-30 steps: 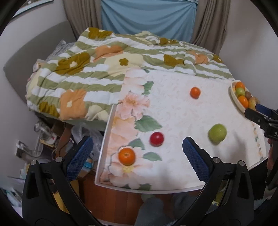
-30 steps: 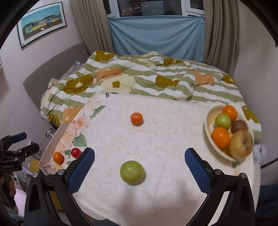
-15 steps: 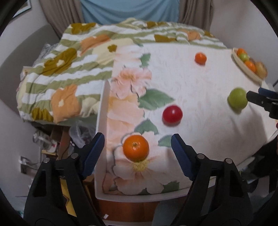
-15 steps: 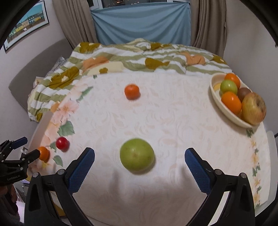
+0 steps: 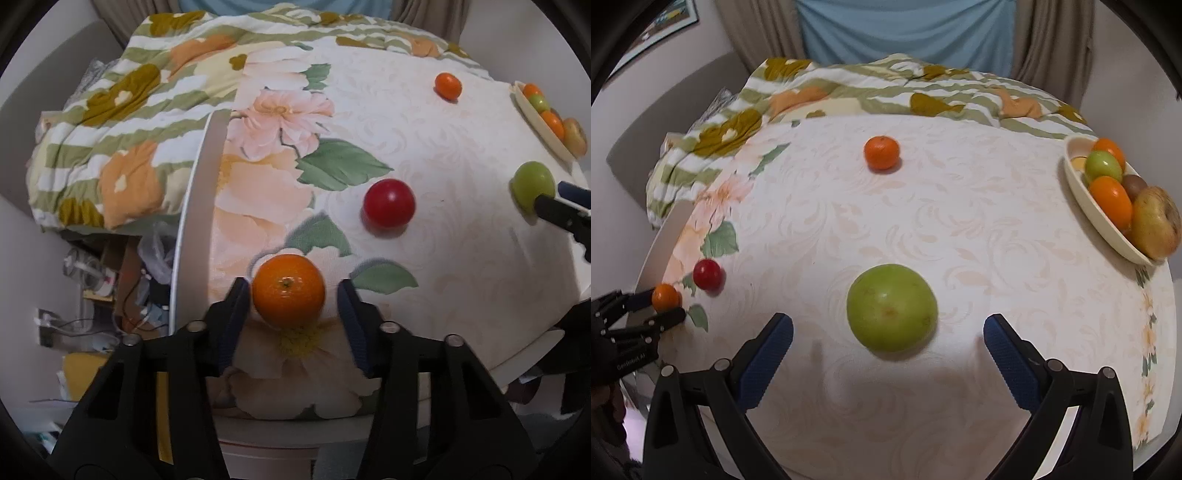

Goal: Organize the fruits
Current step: 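Grasp the mandarin with the left tool while the right tool grasps the green apple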

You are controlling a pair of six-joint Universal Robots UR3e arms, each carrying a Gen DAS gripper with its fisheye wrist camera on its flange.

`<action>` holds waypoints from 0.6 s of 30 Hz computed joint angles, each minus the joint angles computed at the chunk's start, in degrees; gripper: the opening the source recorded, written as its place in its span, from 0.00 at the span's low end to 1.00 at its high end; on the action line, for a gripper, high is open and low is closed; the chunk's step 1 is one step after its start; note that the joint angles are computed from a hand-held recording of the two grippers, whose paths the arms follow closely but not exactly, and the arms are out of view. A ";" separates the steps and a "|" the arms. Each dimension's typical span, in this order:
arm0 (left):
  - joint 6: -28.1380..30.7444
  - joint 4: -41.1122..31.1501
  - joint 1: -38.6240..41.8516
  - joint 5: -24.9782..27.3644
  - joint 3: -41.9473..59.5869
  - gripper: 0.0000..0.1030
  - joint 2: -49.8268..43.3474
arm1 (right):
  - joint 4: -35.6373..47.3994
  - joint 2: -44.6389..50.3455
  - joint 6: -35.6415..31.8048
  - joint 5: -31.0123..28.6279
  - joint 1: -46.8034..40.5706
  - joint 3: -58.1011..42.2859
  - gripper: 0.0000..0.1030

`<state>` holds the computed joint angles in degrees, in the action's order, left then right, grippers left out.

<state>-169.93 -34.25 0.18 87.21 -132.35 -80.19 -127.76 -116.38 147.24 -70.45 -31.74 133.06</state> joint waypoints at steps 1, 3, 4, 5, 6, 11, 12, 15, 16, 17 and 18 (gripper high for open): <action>-0.32 -0.13 -0.25 0.06 0.11 0.47 -0.03 | -0.33 0.49 -0.11 -0.36 0.40 -0.11 1.00; -0.49 -0.01 -0.69 0.46 0.37 0.43 -0.29 | -0.98 1.22 -0.02 -0.67 0.74 -0.24 1.00; -0.56 -0.10 -0.81 0.62 0.51 0.43 -0.37 | -1.43 1.65 0.13 -0.92 0.95 -0.33 1.00; -0.77 -0.10 -0.78 0.59 0.53 0.43 -0.39 | -1.79 2.10 0.29 -1.21 1.18 -0.46 0.98; -1.01 -0.09 -0.64 0.43 0.45 0.43 -0.31 | -2.06 2.66 0.60 -1.71 1.64 -0.71 0.96; -1.47 -0.85 0.26 -0.53 0.33 0.43 0.19 | -2.01 6.66 0.76 -3.19 2.81 -3.06 0.86; -1.65 -0.99 0.31 -0.53 0.34 0.43 0.29 | -2.32 7.39 0.91 -3.46 3.16 -3.40 0.85; -2.01 -1.43 0.71 -0.49 -0.01 0.43 0.99 | -3.31 9.27 0.85 -4.32 4.23 -4.09 0.82; -1.98 -1.54 0.84 -0.54 -0.07 0.43 1.09 | -3.49 9.64 0.71 -4.51 4.52 -4.15 0.80; -1.98 -1.67 0.88 -0.55 -0.14 0.43 1.20 | -3.56 10.09 0.57 -4.69 4.90 -4.24 0.73; -2.00 -1.59 0.84 -0.50 -0.28 0.43 1.36 | -3.61 10.53 0.58 -4.97 5.31 -4.41 0.68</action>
